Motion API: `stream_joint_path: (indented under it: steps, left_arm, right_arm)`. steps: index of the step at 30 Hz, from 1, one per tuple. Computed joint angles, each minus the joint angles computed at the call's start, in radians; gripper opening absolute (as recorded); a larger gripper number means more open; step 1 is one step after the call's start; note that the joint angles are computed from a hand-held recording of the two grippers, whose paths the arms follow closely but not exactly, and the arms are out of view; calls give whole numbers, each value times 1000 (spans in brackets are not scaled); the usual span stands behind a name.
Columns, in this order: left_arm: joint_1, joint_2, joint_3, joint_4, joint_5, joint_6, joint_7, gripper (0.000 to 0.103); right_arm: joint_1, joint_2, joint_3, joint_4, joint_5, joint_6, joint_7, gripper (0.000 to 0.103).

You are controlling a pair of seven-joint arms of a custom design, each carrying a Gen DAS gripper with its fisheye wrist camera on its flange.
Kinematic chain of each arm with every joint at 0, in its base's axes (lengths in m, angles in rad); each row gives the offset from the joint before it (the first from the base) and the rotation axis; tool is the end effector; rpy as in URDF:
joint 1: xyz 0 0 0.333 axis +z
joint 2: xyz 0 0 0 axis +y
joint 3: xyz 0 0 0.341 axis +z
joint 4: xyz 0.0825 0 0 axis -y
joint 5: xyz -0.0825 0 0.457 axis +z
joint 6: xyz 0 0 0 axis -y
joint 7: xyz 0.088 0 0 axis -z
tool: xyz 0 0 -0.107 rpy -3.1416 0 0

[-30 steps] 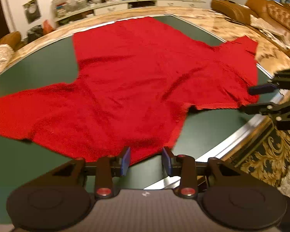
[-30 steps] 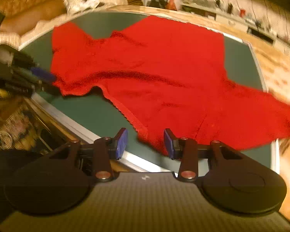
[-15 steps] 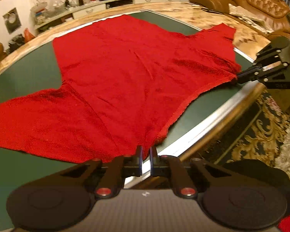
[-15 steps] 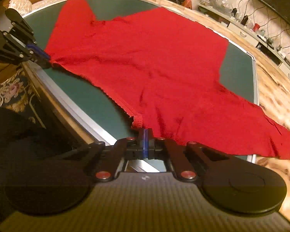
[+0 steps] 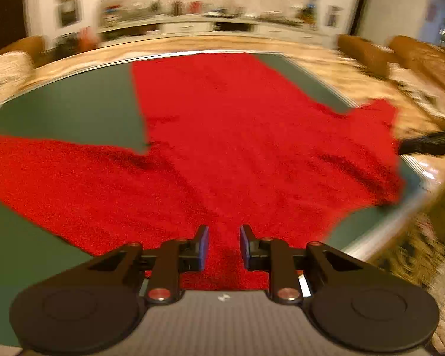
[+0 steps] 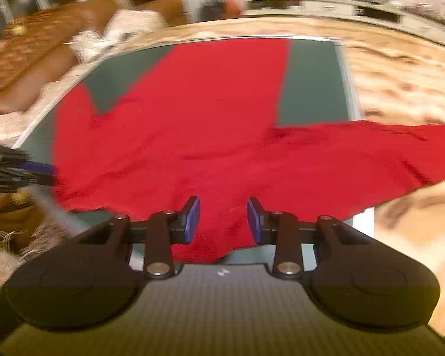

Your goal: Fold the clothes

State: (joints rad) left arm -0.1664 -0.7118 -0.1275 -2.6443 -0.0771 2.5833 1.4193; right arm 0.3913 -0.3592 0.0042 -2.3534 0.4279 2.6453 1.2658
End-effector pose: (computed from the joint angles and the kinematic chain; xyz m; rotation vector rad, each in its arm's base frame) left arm 0.4133 -0.1266 0.5264 -1.8071 1.9733 -0.7375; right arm 0.5041 0.1987 0.5348 -2.0317 1.3601 -0.2519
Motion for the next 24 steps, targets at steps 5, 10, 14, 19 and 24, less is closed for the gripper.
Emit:
stream_joint_path:
  steps: [5, 10, 14, 19, 24]
  left_arm:
    - [34, 25, -27, 16, 37, -52, -52, 28]
    - [20, -2, 6, -2, 8, -60, -61, 28]
    - [25, -8, -4, 2, 25, -81, -44, 28]
    - [26, 18, -20, 11, 37, -21, -61, 45]
    - [20, 140, -2, 87, 18, 67, -46, 46]
  right_arm:
    - [-60, 58, 59, 11, -129, 27, 159, 41]
    - [-91, 48, 57, -19, -231, 22, 216, 41]
    - [-93, 33, 48, -30, -270, 21, 238, 41]
    - [-79, 46, 1, -20, -176, 54, 228, 41]
    - [-37, 110, -24, 60, -64, 73, 118, 41]
